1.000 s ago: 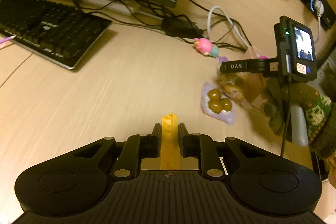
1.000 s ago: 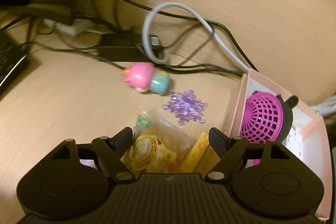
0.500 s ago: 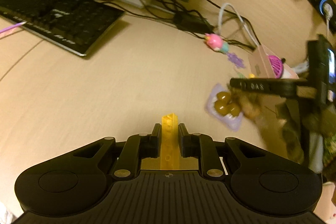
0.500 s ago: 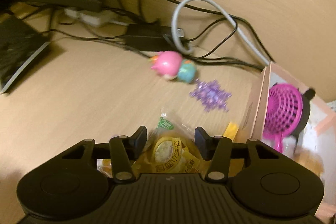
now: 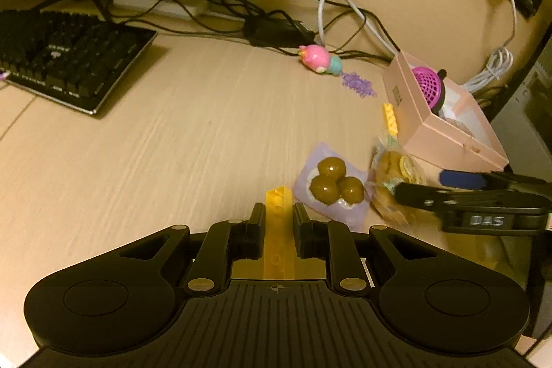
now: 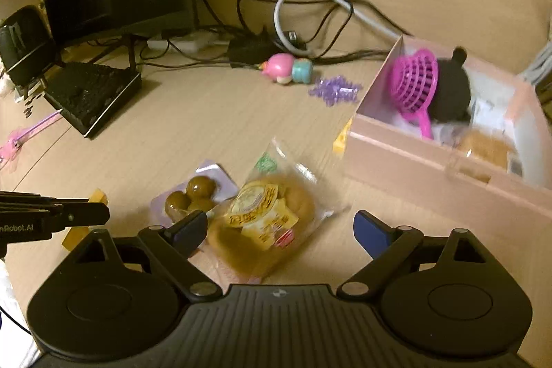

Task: Organize objects
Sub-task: 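Grasp the wrapped bread bun with the right tool and lift it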

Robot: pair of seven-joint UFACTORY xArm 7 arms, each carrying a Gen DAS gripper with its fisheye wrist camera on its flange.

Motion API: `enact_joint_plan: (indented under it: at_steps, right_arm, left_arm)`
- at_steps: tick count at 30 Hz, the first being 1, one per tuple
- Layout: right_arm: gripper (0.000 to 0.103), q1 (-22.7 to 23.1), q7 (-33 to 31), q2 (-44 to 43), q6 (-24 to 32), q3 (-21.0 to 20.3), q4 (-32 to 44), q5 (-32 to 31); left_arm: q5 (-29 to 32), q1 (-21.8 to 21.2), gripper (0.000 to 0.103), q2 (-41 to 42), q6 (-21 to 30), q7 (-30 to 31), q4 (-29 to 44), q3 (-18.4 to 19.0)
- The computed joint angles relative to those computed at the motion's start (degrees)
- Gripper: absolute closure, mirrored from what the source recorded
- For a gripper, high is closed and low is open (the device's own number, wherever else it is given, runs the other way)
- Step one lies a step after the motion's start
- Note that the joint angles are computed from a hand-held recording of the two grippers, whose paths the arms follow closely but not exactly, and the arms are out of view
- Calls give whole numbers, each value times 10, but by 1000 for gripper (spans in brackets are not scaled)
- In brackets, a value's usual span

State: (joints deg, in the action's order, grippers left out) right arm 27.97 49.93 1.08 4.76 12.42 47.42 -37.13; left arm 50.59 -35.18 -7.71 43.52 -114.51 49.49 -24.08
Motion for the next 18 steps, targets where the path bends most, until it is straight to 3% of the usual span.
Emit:
enact_joint_plan:
  at_steps: [3,6,9,10,15,18]
  right_arm:
    - [9,12,10,24,29,1,28,0]
    - [3,22,18,45,42,-1,48,65]
    - [1,13,10,66,43,11,62,173]
    - [0,30,25,69,39,-6,64,178]
    - [21,91,96,73,61,-55,86,40]
    - [29,88,75,63,75,-45,85,2]
  left_arm:
    - [-10,-5,84,-6,22,12,5,-6]
    - [-16,-9,84,-15,36,13,3,-11]
    - [-21,-10,84,-21,41,15,0,-16]
    - [-21,-10,84,-23,40,14,-1,-16]
    - [-23,-4,84,-23,16,20,-9,-15]
    - [-20,0,84,-15,-4,31,-7,-12]
